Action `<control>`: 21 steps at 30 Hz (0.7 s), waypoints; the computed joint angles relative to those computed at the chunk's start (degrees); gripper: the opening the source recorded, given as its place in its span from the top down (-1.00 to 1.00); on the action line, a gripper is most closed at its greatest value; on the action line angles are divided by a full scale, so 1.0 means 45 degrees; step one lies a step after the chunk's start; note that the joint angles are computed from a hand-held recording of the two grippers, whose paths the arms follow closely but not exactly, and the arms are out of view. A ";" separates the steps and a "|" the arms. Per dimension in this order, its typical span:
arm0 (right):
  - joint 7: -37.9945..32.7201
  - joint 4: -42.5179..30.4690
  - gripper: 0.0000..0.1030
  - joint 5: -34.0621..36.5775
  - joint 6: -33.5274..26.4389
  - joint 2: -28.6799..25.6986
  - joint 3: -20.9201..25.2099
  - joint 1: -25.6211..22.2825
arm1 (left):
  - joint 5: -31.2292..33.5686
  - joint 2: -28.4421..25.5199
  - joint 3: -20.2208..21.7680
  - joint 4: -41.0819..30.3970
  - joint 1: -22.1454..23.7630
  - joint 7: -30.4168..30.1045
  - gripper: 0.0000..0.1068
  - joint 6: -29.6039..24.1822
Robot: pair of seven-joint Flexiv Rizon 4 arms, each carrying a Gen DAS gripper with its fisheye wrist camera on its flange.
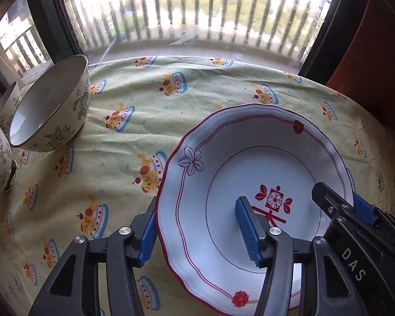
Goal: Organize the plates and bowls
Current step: 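Grasp the rim of the red-rimmed plate with both grippers, then lift the red-rimmed plate with both grippers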
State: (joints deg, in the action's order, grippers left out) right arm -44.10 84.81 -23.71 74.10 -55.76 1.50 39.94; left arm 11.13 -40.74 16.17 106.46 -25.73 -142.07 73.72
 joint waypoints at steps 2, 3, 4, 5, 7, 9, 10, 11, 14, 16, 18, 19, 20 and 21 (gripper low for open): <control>-0.0122 0.0294 0.14 0.0057 -0.0092 0.0202 0.0167 -0.0082 | -0.0010 0.0155 -0.0167 0.0173 0.0039 0.0137 -0.07 -0.0069; -0.0156 0.0432 0.14 0.0108 -0.0143 0.0302 0.0252 -0.0123 | -0.0012 0.0224 -0.0263 0.0253 0.0077 0.0236 -0.07 -0.0101; -0.0141 0.0640 0.14 0.0168 -0.0151 0.0438 0.0302 -0.0144 | -0.0015 0.0292 -0.0351 0.0344 0.0109 0.0317 -0.07 -0.0100; -0.0141 0.0810 0.14 0.0207 -0.0163 0.0548 0.0348 -0.0161 | -0.0025 0.0349 -0.0435 0.0443 0.0150 0.0392 -0.07 -0.0063; -0.0172 0.1136 0.14 0.0234 -0.0108 0.0737 0.0406 -0.0174 | -0.0032 0.0383 -0.0541 0.0596 0.0225 0.0548 -0.09 0.0091; -0.0146 0.1304 0.14 0.0125 0.0092 0.0803 0.0250 -0.0052 | 0.0053 0.0337 -0.0468 0.0535 0.0181 0.0729 -0.13 0.0117; -0.0167 0.1228 0.10 0.0094 -0.0063 0.0778 0.0260 -0.0037 | 0.0073 0.0292 -0.0402 0.0441 0.0139 0.0785 -0.14 0.0053; -0.0127 0.1166 0.10 0.0051 -0.0169 0.0747 0.0208 0.0024 | 0.0154 0.0235 -0.0204 0.0332 -0.0034 0.0680 -0.14 -0.0004; -0.0201 0.0798 0.11 0.0000 -0.0345 0.0470 0.0260 -0.0049 | 0.0309 0.0100 0.0022 0.0182 -0.0173 0.0529 -0.14 0.0092; -0.0056 0.0880 0.11 -0.0143 -0.0086 0.0457 -0.0031 0.0138 | 0.0380 0.0034 0.0140 0.0122 -0.0267 0.0444 -0.10 0.0159; -0.0004 0.0852 0.11 -0.0200 -0.0263 0.0487 -0.0070 0.0186 | 0.0406 -0.0017 0.0170 0.0067 -0.0280 0.0426 -0.10 0.0153; -0.0055 0.0806 0.11 -0.0211 -0.0375 0.0495 -0.0001 0.0146 | 0.0391 0.0009 0.0132 0.0109 -0.0244 0.0440 -0.10 0.0195; -0.0066 0.0843 0.11 -0.0201 -0.0467 0.0558 0.0055 0.0122 | 0.0358 0.0062 0.0072 0.0172 -0.0200 0.0474 -0.10 0.0222; -0.0031 0.0903 0.11 -0.0200 -0.0521 0.0633 0.0058 0.0127 | 0.0349 0.0119 0.0038 0.0227 -0.0178 0.0517 -0.10 0.0252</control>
